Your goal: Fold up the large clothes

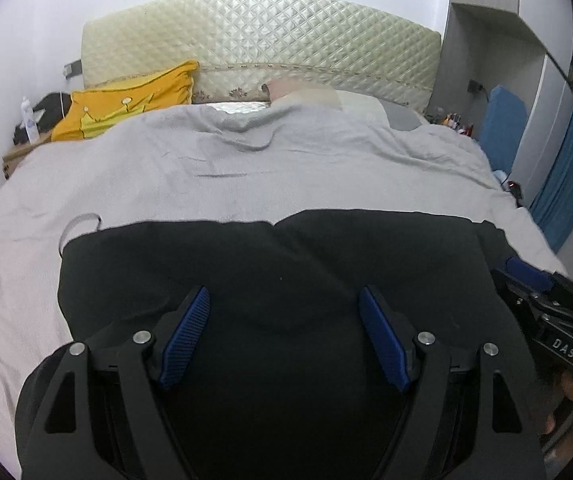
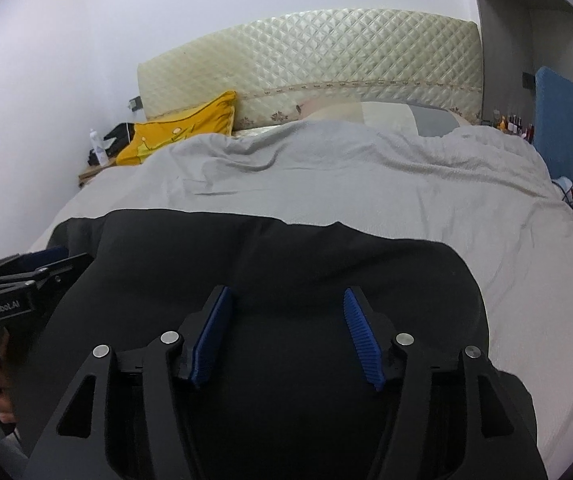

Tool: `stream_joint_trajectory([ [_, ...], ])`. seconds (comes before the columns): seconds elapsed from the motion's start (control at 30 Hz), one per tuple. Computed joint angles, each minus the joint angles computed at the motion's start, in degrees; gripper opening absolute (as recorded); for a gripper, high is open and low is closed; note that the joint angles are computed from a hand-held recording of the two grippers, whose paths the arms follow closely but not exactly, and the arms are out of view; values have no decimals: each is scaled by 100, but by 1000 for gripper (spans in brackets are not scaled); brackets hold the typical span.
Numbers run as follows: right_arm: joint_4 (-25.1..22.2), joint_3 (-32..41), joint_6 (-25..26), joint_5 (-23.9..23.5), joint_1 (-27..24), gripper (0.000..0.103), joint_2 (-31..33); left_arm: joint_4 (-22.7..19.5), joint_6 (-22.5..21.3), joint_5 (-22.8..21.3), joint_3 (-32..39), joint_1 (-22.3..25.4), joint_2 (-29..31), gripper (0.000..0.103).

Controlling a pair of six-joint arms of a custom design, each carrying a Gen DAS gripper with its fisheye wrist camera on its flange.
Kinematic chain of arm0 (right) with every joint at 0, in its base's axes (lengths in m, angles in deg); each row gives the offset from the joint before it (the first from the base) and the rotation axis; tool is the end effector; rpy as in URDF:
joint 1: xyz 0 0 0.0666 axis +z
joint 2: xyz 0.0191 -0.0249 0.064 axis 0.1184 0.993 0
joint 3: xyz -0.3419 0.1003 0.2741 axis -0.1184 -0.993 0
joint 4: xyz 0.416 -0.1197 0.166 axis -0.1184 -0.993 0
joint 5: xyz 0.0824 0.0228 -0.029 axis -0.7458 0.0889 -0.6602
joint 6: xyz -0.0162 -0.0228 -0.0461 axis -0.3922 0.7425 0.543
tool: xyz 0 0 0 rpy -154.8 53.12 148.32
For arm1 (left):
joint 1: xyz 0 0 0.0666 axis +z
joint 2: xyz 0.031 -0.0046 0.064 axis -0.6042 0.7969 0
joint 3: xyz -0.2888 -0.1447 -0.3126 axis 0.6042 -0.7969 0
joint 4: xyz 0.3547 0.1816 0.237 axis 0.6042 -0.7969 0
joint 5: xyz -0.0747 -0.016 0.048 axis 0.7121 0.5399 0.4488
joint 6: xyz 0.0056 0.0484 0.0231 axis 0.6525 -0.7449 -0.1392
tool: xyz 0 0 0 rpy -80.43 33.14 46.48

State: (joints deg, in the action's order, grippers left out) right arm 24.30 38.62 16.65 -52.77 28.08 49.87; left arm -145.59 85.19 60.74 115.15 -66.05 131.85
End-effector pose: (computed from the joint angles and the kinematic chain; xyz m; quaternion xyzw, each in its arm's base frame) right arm 0.5060 0.2026 0.5916 -0.1705 0.8710 0.1676 0.4293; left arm 0.4609 -0.2406 0.6131 -0.0335 0.9133 -0.0220 0.4054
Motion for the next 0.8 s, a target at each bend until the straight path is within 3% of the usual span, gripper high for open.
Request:
stream_joint_trajectory([
  [0.1,-60,153,61,132,12,69,149,-53,-53,-55,187,30,223,77],
  [0.43,-352,540,-135,55,-75,79,588,-188,-105,39,484,215,638,77],
  [0.63,-184,436,-278,-145,-132,80,627,-118,-137,91,420,241,700,78],
  [0.8,6,447,-95,212,9,82,726,-110,-149,249,424,318,788,79],
])
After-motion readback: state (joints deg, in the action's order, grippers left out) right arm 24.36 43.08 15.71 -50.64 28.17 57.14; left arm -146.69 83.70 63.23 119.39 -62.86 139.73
